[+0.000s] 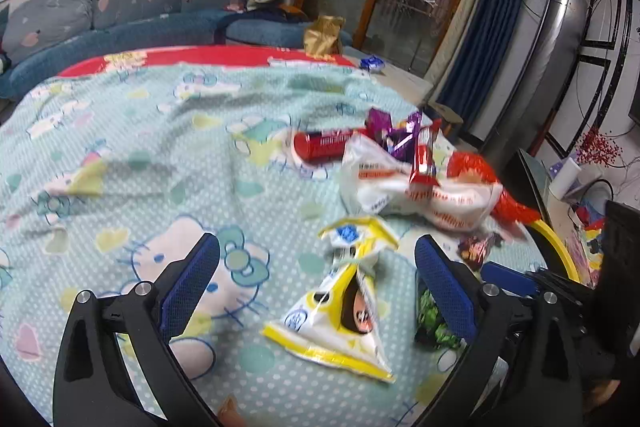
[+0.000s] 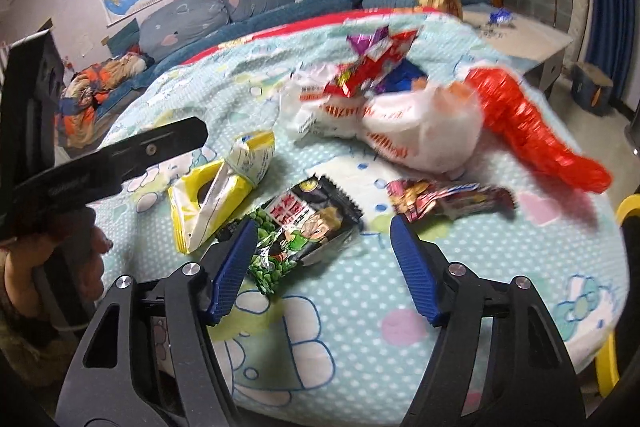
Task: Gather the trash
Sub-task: 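Grasp the yellow-white snack bag with the left gripper while the right grasps the green snack pack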
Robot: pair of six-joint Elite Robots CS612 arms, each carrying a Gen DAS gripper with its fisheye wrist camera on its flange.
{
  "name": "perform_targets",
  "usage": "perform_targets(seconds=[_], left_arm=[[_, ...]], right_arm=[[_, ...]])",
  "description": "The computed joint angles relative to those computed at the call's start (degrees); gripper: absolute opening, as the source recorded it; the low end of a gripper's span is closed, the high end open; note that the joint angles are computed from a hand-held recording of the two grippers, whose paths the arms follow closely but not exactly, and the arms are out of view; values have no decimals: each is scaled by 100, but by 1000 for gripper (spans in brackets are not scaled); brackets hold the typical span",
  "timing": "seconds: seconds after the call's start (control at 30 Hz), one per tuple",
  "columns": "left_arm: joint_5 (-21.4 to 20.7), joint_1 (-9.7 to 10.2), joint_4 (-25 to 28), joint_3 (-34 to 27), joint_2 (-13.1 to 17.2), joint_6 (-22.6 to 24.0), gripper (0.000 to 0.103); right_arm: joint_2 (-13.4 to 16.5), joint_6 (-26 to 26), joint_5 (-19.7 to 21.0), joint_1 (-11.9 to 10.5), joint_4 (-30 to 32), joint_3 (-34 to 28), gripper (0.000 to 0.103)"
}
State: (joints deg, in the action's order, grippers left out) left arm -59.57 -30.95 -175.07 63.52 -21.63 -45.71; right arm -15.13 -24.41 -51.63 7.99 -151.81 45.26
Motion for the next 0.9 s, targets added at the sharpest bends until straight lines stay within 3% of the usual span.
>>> perform_targets(seconds=[0.07,0.13,0.2,0.27,0.37,0.63,0.7,0.9], left_arm=[[-194,30,-30,10,18,-38,88],[-446,68,-22,15,36,-142,81],[-685,104,-13,-2,70,-249,74],[-837,125,-2,-29,99,-301,71],[-955,129,-8,-75,134,-261,69],[-1239,119,114,-225,207,-169,40],[-1362,117,20,-253,232,-121,28],[-1183,35,4,-283,210,114,23]], right_arm=[[43,-91,-22,16,288,-91,45],[53,-193,-22,25,317,-69,41],[33,-291,91,7,310,-11,30],[12,-397,228,-8,420,14,18],[-13,-438,356,-31,449,61,9],[-116,-412,623,-119,257,245,3],[-131,-356,616,-135,160,266,3],[-151,-167,637,-218,-101,266,3]])
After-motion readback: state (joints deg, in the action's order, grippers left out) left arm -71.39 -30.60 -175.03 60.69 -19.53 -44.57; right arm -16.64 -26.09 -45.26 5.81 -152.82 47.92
